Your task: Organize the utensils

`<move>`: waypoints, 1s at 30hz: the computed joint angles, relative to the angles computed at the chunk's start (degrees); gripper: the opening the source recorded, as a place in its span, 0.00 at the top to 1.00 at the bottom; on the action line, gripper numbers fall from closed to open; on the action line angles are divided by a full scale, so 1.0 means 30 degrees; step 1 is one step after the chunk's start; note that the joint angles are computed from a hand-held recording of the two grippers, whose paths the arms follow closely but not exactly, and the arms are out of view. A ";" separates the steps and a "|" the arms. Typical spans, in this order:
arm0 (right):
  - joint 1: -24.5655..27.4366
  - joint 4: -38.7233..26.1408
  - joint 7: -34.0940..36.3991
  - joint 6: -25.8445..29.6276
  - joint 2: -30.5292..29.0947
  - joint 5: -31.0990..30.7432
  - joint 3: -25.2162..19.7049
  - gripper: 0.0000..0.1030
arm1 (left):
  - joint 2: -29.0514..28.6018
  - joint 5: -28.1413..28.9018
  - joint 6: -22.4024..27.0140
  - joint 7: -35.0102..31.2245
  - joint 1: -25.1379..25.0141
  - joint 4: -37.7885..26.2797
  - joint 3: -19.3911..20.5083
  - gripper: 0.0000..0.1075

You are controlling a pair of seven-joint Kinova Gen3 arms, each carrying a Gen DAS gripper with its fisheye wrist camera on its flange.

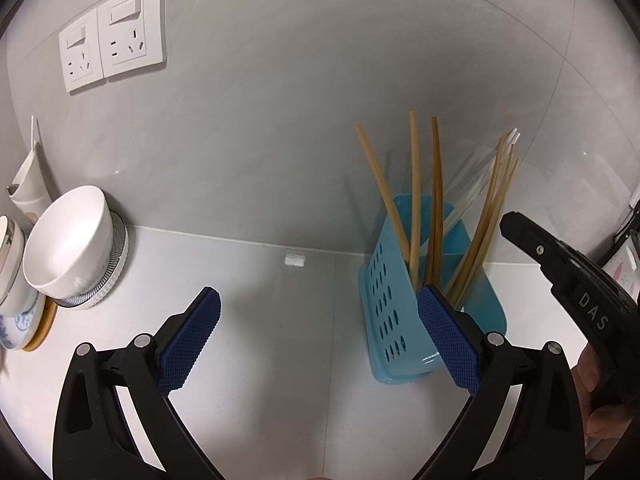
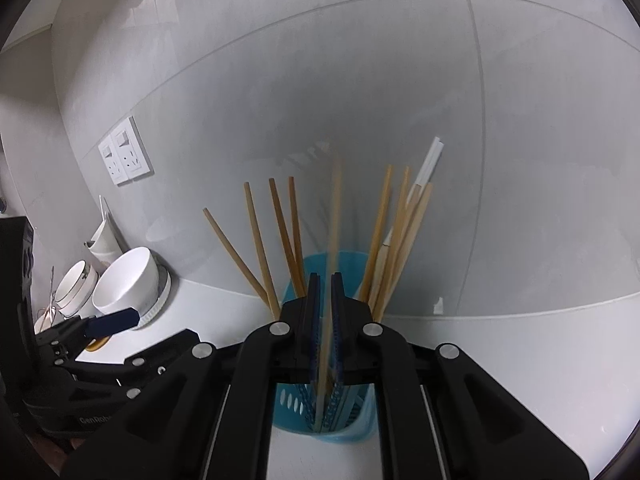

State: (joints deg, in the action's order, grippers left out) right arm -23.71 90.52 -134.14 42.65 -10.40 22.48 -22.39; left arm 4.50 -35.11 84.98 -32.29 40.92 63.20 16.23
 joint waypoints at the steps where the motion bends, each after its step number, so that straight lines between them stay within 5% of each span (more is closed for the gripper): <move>1: -0.0048 -0.0124 0.0139 0.0267 -0.0004 -0.0124 0.0042 0.94 | -0.0013 0.0010 -0.0003 -0.0024 0.0009 -0.0017 0.0010 0.10; 3: 0.0039 -0.0410 -0.0161 0.1103 -0.0063 0.0405 -0.0347 0.89 | 0.0072 -0.0193 0.0229 -0.0042 0.0173 -0.0312 0.0086 0.10; 6: 0.0056 -0.0701 -0.0398 0.2124 -0.0342 0.0880 -0.0617 0.70 | 0.0048 -0.0385 0.0461 -0.0024 0.0432 -0.0601 0.0149 0.10; 30: 0.2547 -0.1177 0.2432 0.7241 -0.3718 -0.2816 -0.1697 0.12 | 0.0350 -0.2483 0.3600 0.1485 0.4076 -0.2435 0.1106 0.10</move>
